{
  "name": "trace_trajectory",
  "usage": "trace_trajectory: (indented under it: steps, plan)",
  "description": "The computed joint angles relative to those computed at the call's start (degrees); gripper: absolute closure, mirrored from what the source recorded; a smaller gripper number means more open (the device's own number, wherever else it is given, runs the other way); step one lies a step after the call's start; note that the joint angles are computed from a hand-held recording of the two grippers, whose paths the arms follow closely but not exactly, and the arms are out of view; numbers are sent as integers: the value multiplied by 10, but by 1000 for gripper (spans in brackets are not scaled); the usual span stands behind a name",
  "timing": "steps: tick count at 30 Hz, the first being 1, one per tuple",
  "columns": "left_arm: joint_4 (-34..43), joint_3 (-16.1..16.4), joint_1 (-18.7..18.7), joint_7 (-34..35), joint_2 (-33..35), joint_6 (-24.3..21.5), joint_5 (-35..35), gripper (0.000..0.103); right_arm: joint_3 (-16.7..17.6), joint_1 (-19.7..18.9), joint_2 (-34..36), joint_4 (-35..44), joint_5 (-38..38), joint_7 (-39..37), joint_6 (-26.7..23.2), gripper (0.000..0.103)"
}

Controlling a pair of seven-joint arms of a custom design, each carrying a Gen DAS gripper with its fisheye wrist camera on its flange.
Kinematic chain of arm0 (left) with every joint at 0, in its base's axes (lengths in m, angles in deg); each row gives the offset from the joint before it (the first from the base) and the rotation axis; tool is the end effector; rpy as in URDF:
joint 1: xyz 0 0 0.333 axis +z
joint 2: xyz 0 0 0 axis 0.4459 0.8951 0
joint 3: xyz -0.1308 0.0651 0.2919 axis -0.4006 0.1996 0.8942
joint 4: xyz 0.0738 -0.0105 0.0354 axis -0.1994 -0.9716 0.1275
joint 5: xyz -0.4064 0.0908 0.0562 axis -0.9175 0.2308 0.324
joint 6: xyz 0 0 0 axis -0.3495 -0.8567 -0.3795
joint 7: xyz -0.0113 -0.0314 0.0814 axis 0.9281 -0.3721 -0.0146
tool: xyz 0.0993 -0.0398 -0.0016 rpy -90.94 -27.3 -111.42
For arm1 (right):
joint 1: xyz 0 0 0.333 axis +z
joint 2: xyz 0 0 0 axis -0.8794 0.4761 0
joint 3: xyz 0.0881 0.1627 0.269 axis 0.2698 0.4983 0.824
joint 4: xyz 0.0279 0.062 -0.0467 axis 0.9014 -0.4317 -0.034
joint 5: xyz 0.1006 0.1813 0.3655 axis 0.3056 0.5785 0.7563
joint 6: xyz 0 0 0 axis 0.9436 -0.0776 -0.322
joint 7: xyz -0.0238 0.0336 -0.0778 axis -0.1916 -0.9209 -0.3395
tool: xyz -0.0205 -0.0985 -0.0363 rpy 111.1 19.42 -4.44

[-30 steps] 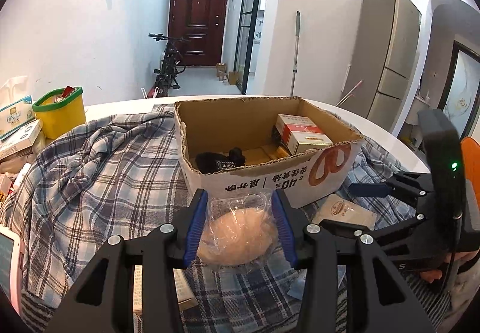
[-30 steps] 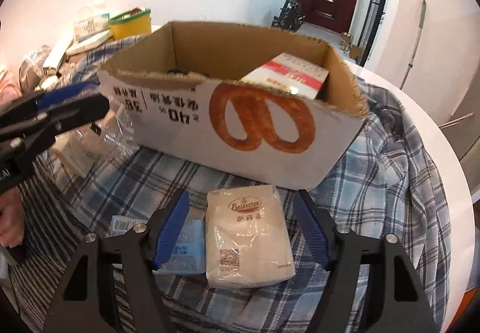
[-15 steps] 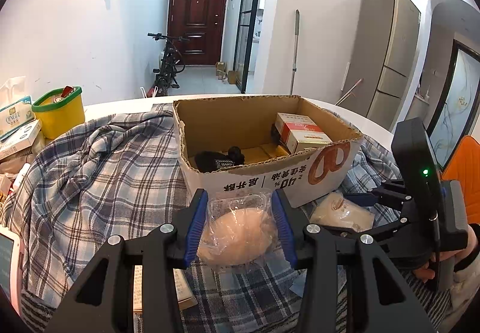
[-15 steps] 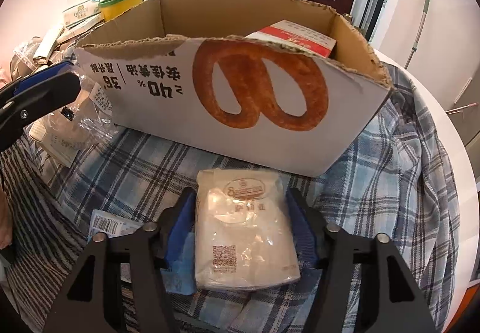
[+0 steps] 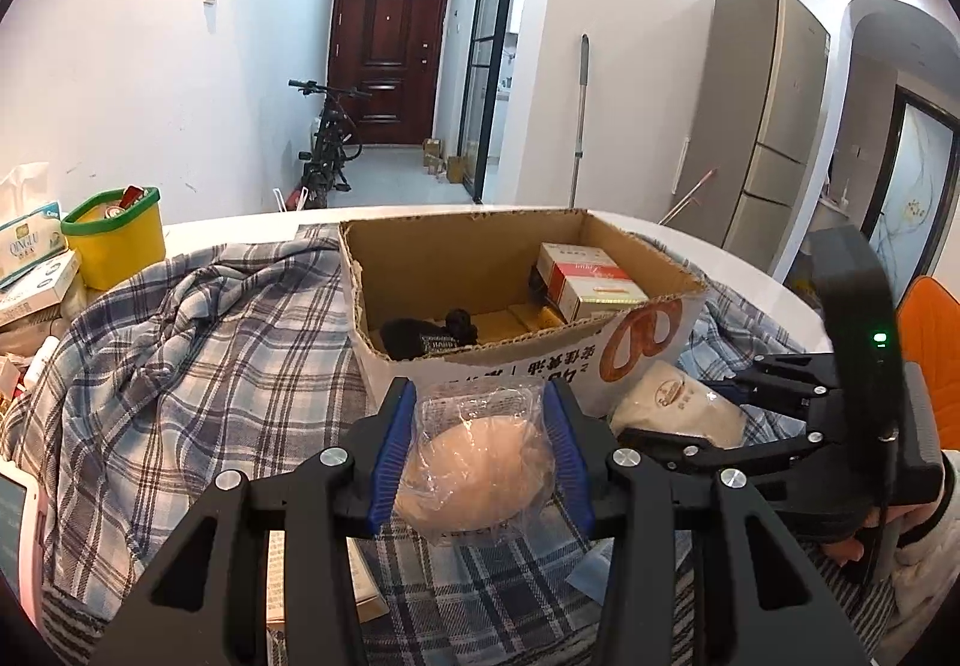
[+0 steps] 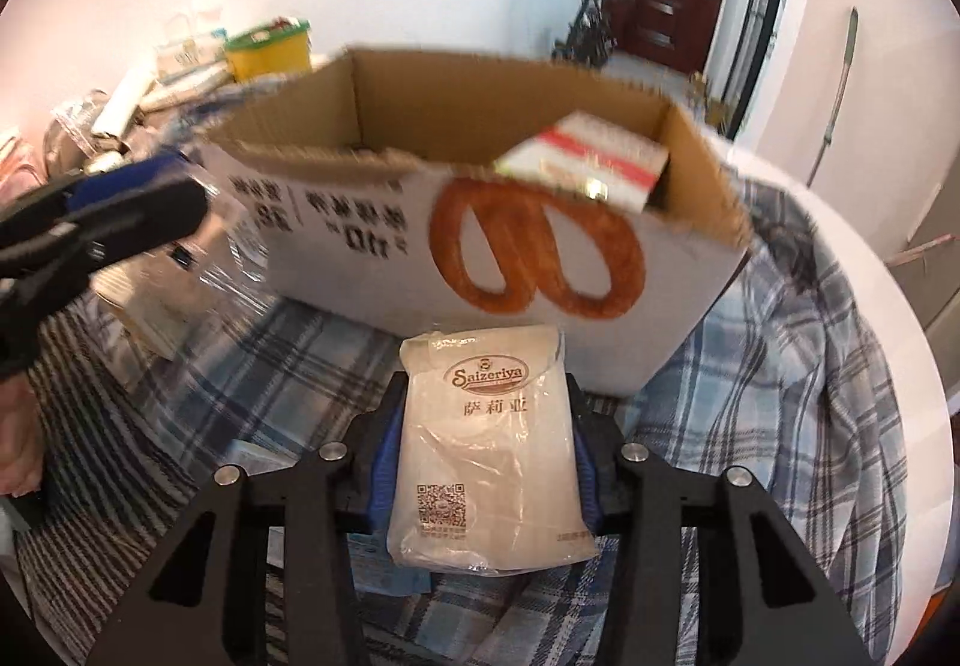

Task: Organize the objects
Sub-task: 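Lift the bun with the left tool and the white packet with the right tool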

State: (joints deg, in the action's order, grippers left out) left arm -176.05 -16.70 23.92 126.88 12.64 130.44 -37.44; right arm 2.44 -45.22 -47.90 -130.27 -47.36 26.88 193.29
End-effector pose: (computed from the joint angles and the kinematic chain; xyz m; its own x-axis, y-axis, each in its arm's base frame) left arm 0.5324 -0.0040 0.5032 -0.5203 -0.8440 0.1302 -0.5306 0.2001 -0.8237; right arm 0.4816 0.2179 0.4790 0.2248 -0.9735 0.0418 -0.7427 -0.1990 -0.6394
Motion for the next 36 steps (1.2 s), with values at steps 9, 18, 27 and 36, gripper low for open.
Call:
trace_trajectory:
  steps: [9, 18, 27, 36]
  plan:
    - [-8, 8, -6, 41, -15, 9, -49, 56, 11, -14, -5, -1, -47, 37, 32, 57]
    - [-8, 5, -11, 103, -31, 50, -100, 56, 35, -46, -18, 0, -82, 91, 39, 57]
    - [-23, 16, -27, 113, -97, 58, -76, 56, 26, -29, -83, -7, -69, 68, 29, 57]
    - [7, 34, -77, 222, -152, 117, -206, 56, 109, -142, -154, 38, -165, 179, 79, 57]
